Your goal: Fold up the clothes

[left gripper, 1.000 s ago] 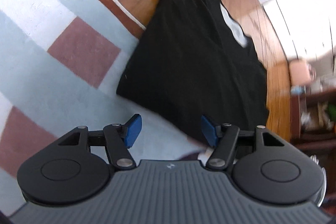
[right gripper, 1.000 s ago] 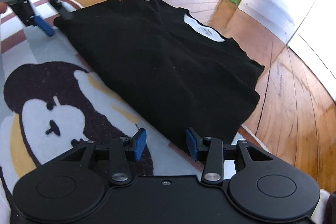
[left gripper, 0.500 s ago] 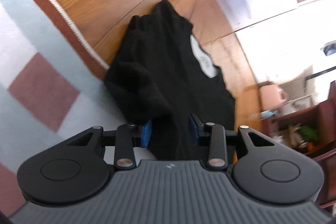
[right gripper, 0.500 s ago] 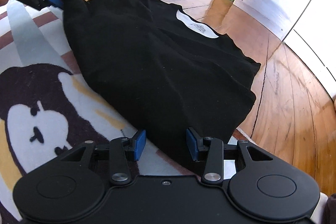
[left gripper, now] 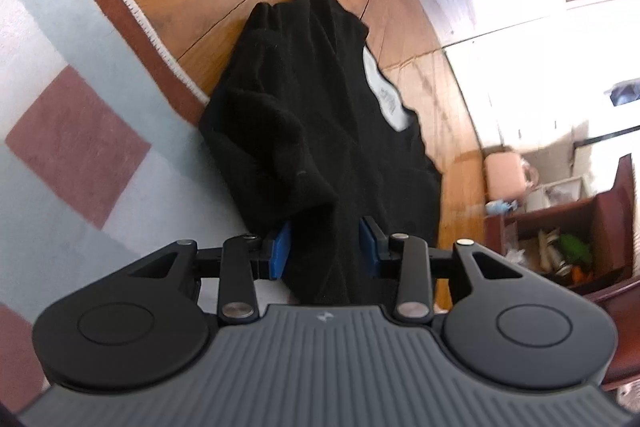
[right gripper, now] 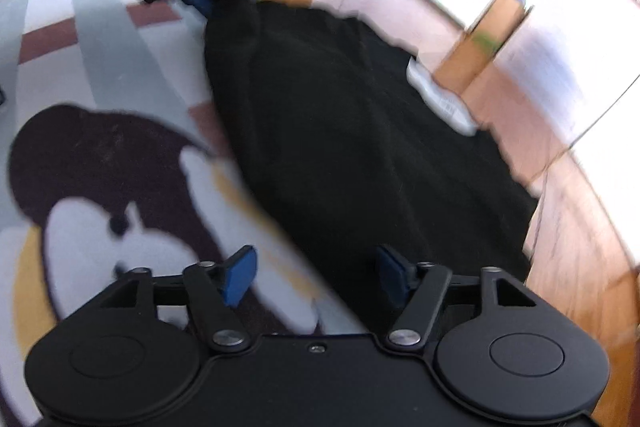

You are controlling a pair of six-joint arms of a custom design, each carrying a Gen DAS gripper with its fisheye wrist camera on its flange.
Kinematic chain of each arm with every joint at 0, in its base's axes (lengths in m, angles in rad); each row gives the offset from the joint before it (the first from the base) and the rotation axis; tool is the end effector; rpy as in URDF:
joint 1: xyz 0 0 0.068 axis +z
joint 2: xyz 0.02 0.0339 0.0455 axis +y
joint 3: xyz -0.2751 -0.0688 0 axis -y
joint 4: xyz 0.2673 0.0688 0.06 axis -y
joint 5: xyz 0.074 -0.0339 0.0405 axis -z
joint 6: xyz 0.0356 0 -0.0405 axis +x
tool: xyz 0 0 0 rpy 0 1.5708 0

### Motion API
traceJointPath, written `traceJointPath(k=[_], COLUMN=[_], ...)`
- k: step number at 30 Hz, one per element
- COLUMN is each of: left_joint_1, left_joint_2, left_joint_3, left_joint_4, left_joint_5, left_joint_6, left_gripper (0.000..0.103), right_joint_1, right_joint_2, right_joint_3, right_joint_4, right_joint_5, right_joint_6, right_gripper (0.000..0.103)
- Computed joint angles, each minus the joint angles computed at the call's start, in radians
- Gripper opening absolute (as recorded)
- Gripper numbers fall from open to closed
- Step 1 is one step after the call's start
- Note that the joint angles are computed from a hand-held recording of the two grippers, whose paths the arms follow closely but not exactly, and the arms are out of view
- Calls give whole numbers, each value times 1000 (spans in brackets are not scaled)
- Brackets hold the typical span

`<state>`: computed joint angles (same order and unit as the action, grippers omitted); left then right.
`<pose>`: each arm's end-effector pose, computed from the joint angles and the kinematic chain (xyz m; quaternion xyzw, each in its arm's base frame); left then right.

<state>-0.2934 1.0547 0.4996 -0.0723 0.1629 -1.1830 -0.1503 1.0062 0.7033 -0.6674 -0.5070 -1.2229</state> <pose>0.2198 -0.0724 0.1988 -0.3486 0.8174 -0.3584 0.2862 0.2055 -0.0136 0.2367 -0.5363 0.7570 0.0038 0.3733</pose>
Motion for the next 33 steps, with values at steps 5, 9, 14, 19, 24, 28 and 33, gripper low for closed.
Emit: traceJointPath(k=[5,9,14,19,24,28,33], left_joint_1=[-13,-29,-50,-72,-165,-163,-181], left_joint_2=[33,39,43,148,266,244,239], left_joint_3=[-3,4,3,27,143,151,192], left_joint_4=[29,9,14,120,74,97,69], left_joint_5=[6,-12,-2,79,-102,-141,-177], left_joint_6=[-9,-23,-53,-88,80,113,151], left_gripper=[38,48,71,90,17,14,14], right_joint_1=[83,126,133,107,117,112,54], right_joint_2=[3,-11,-124,-86,-80,-105,-194], right_joint_3=[-62,-67,-110,-44,-46,-91,-229], right_joint_4=[189,201,220,168,199,243,324], right_joint_5=[26,50,47,13,25,57,85], right_joint_6=[148,177,147,196,237,260,90], right_gripper=[74,29,13,12,12,52,56])
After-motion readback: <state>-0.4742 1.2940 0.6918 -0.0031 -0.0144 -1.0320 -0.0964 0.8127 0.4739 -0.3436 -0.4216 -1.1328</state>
